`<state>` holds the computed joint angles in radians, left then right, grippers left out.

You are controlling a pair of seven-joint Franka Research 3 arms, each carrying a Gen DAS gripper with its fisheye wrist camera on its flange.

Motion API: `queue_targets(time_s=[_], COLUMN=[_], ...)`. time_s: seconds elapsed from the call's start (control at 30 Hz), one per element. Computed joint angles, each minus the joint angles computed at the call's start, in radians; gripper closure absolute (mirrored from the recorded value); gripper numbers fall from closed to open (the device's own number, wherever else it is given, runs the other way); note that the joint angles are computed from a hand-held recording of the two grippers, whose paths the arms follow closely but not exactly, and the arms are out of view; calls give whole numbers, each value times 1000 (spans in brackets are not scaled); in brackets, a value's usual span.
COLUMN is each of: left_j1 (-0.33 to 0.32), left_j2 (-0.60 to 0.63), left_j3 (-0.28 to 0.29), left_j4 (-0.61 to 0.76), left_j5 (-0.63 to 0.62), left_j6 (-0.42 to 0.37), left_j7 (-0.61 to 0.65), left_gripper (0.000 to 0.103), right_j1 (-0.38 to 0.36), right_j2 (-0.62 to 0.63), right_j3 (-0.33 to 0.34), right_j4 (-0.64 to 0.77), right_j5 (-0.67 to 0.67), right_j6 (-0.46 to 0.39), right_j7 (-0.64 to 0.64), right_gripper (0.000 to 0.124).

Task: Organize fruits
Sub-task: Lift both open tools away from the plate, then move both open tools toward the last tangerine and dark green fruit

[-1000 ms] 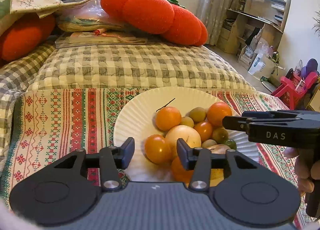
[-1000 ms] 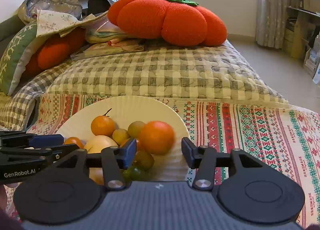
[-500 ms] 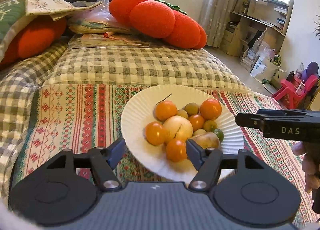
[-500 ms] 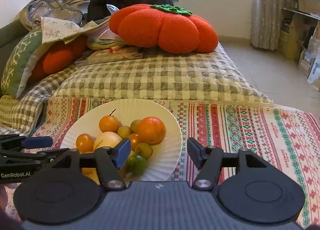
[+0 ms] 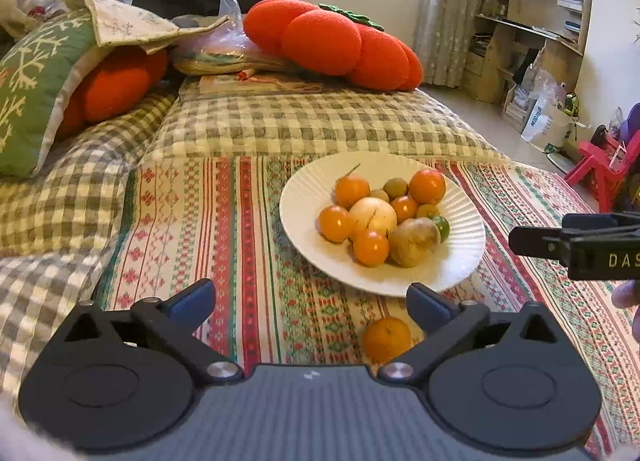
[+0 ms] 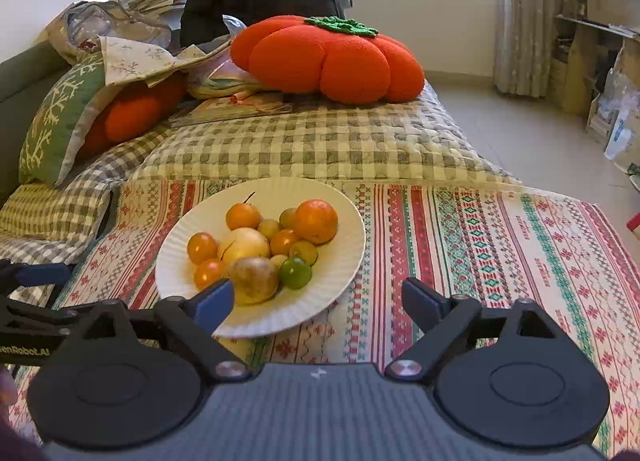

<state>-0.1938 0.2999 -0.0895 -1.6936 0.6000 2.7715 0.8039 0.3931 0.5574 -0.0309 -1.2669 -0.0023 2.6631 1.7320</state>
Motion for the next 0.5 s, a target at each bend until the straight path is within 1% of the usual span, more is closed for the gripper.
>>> queue_targets(time_s=[0.27, 0.4, 0.5], left_j1=[-11, -22, -18], left_j2=[-65, -95, -111], left_j3=[-8, -4, -12], left_j4=[-82, -122, -142], left_j5=[26, 89, 115], left_j6=[-25, -33, -40], left_j7=[-70, -152, -184], left_gripper=[7, 7, 7], right_j1=[19, 27, 30], right_j2=[-86, -125, -148], right_j3=[-3, -4, -4], right_j4=[-126, -188, -228], right_j5=[-23, -40, -50], right_j6=[25, 46, 58], right_j7=[29, 51, 73], right_gripper=[26, 25, 24])
